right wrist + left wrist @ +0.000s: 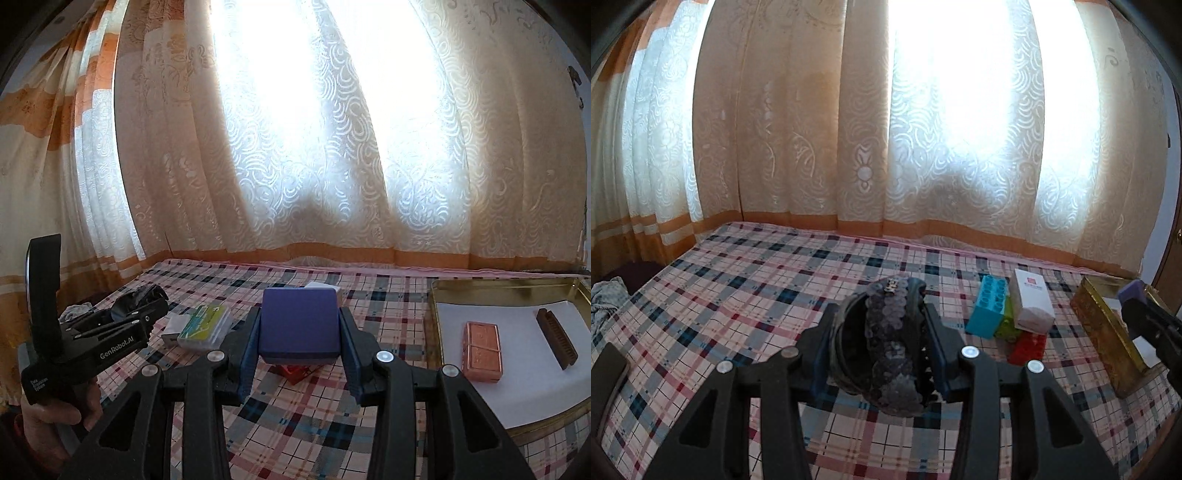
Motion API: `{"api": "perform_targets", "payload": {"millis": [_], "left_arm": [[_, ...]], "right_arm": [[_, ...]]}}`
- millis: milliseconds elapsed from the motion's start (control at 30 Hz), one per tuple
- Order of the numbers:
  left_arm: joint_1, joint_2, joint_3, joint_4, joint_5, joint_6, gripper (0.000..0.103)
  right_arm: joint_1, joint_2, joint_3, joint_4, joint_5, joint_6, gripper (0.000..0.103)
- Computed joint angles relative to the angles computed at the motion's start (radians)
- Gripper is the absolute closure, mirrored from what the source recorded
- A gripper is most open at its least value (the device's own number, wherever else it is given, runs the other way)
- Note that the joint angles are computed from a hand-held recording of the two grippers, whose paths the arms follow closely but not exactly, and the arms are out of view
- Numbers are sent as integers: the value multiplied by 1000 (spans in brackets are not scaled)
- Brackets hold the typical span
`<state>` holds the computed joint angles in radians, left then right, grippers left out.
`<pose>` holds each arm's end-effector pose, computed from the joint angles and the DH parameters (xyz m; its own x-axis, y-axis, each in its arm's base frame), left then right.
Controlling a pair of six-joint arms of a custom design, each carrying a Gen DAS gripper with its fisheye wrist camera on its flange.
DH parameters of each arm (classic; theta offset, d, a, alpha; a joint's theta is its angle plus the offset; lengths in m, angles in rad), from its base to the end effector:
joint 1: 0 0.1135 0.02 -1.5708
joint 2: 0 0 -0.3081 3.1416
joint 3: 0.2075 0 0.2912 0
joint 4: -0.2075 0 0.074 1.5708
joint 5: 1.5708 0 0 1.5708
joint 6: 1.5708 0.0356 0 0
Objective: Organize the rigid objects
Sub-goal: 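Lift the cap with left tool while right tool carries the block toward the tray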
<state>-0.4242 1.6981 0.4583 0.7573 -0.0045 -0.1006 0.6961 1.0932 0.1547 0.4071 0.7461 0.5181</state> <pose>0.2785 -0.1256 0.1183 -0.4617 0.0983 -0.8816 0.3634 0.9276 -0.0869 0.1548 0.0979 0.1420 -0.3486 0.1826 -0.9193 0.1736 0.9764 0.1281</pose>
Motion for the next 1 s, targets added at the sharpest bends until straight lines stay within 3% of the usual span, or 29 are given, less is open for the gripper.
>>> {"api": "perform_targets", "payload": {"millis": [400, 633, 1000], "left_arm": [[-29, 0, -3, 5, -63, 2, 59], [-57, 1, -5, 7, -94, -16, 59], [-173, 3, 4, -22, -182, -66, 59]], "right_arm": [[0, -41, -11, -17, 31, 6, 60], [42, -82, -15, -43, 122, -18, 60], [12, -228, -42, -128, 142, -47, 60]]}}
